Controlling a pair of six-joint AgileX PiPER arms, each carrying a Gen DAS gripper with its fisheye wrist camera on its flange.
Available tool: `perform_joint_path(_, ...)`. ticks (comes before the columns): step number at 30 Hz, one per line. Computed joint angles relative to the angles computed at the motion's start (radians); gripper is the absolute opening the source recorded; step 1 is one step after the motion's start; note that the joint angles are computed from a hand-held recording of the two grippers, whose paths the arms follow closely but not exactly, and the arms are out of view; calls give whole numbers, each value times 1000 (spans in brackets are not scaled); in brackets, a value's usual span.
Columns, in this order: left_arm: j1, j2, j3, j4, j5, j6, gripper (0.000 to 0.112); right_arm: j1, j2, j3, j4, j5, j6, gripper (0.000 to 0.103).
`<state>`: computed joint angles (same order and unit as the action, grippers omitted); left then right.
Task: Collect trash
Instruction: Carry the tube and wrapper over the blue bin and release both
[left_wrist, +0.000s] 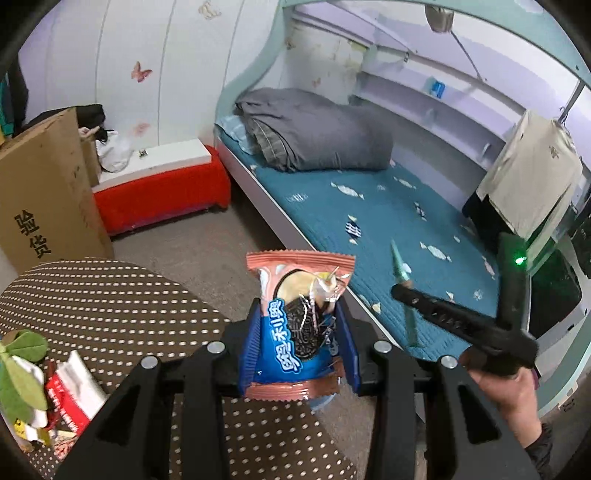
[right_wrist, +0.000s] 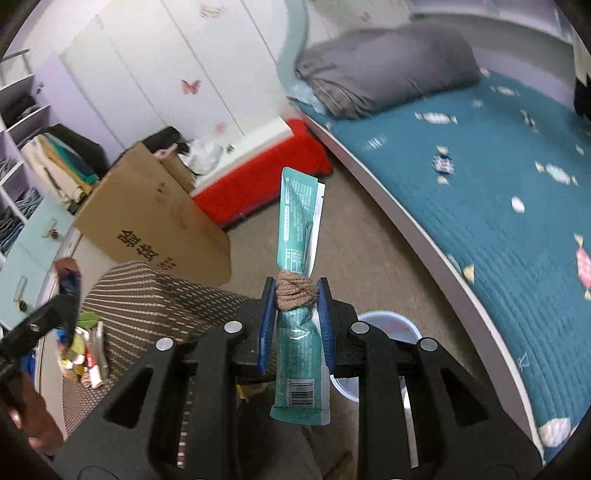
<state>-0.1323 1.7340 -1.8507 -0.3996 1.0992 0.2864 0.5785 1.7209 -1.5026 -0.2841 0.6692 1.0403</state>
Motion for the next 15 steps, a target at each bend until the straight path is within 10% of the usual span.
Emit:
perform_joint_path(9,-107,160,-114,78,41,-58,38,-108,65,122,204,-149,-140,25)
perform_joint_path(12,-136,211,-148,99,58,-79,38,-147,118,142,297,-172,-213,59)
perform_joint_path(15,-166,263,-192,127,84,-95,38,-175,133,182,364,-185,-239,67)
